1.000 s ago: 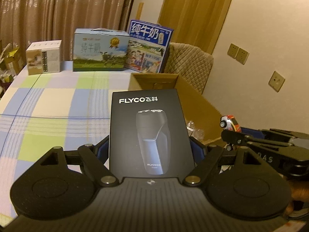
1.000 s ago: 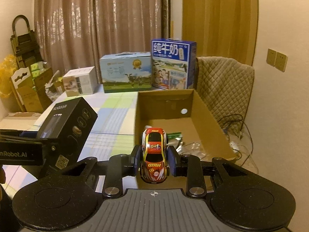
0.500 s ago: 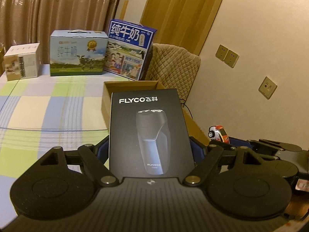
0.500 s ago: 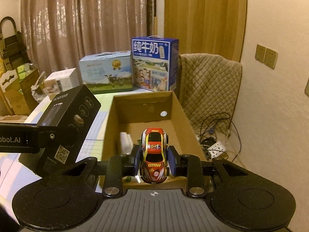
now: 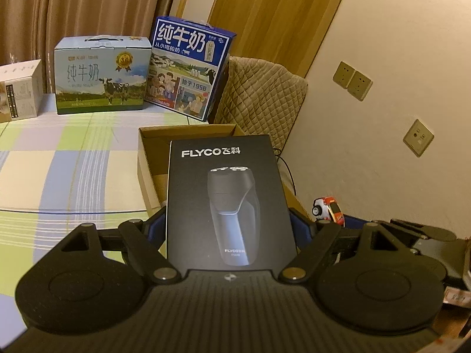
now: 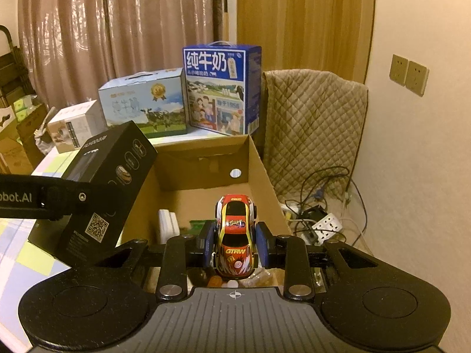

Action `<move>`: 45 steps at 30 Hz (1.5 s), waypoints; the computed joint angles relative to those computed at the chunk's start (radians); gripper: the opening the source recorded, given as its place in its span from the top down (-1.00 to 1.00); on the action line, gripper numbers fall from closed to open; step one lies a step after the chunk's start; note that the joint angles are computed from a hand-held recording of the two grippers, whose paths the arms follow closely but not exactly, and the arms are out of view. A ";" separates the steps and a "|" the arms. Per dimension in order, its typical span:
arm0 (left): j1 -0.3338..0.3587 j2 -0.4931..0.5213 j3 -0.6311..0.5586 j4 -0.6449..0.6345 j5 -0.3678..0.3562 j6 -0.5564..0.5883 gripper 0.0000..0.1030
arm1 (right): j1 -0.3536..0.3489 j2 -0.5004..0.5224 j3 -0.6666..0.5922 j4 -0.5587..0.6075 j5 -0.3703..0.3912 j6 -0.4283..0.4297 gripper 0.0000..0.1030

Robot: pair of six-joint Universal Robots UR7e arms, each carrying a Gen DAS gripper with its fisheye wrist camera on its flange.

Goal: Organize objects
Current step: 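Carry shaver box and toy car over the cardboard box with both tools, then open both tools to drop shaver box and toy car into the cardboard box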

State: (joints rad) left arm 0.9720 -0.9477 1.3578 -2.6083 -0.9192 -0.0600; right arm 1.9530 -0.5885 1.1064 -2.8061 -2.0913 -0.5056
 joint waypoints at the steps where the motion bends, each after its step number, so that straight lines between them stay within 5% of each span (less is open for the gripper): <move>1: 0.003 0.010 -0.014 0.006 -0.002 0.000 -0.53 | -0.004 0.008 -0.016 0.008 0.001 0.000 0.48; 11: 0.041 0.088 -0.123 0.060 -0.025 -0.032 -0.63 | -0.030 0.045 -0.095 0.045 0.003 0.006 0.48; 45: 0.040 -0.026 0.028 -0.019 0.090 -0.063 -0.71 | -0.017 0.029 -0.063 0.066 0.090 0.049 0.48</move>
State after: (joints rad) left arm 1.0124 -0.9738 1.3857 -2.6277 -0.8294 -0.1227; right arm 1.9360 -0.5593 1.0434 -2.7403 -2.0011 -0.4562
